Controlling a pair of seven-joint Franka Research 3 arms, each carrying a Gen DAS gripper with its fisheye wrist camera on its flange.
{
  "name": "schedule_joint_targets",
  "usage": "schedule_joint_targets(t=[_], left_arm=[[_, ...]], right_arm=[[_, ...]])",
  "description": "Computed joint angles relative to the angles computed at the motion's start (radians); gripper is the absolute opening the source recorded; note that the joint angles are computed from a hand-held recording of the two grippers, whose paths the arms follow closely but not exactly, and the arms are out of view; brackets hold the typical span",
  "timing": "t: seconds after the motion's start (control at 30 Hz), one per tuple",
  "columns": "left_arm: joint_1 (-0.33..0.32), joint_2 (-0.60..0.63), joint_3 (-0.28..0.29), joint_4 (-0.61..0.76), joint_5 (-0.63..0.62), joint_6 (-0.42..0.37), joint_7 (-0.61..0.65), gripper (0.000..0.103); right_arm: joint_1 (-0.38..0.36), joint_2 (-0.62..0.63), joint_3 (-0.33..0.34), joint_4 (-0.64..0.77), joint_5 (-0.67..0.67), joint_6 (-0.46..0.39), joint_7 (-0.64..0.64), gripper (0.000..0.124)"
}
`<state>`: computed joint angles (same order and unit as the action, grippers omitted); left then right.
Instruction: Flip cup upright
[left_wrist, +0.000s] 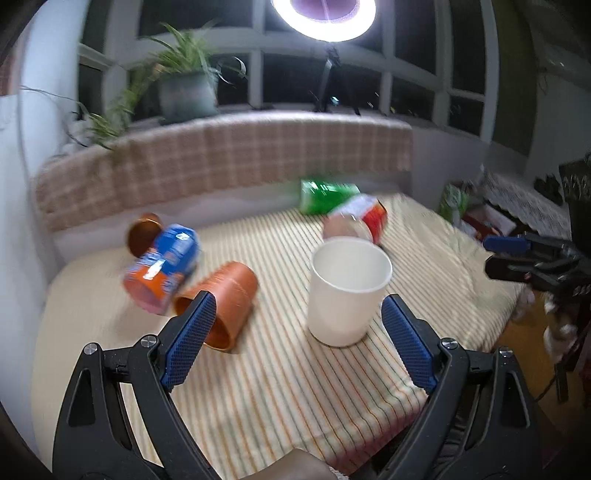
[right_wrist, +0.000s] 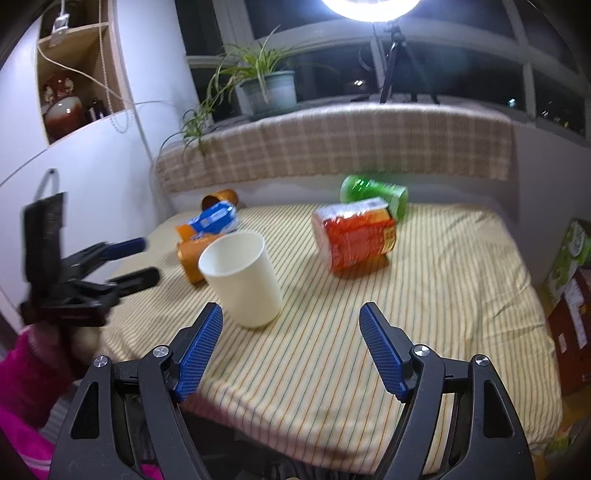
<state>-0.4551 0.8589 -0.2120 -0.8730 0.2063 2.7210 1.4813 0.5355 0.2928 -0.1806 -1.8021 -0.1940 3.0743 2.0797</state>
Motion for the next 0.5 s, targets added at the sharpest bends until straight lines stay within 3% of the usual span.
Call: schedule_joint_targets(t=[0.17, 0.23, 0.33, 0.5], left_arm=[[-0.051, -0.117, 0.136, -0.166, 0.116, 0.119, -0.211, 0.093], [-0.071, -0.158, 0.182, -0.227, 0.178, 0.156, -0.298, 0.093], [-0.111, -0.208, 0.261, -0.296, 0.276, 0.187, -0.437, 0.093], [-0.123, -0.263, 0.296, -0.367, 0.381, 0.21, -0.585, 0.093]], right_arm=[[0.227, 0.04, -0.274, 0.056, -0.244, -0.023, 0.305, 0.077], [0.29, 0.051, -0.349, 0.074, -0.336, -0.042, 0.418, 0.077], [0.332, 0.063, -0.397, 0.102, -0.433, -0.079, 0.538, 0.077], [0.424, 0.07, -0.492, 0.135, -0.649, -0.16, 0.776, 0.08]])
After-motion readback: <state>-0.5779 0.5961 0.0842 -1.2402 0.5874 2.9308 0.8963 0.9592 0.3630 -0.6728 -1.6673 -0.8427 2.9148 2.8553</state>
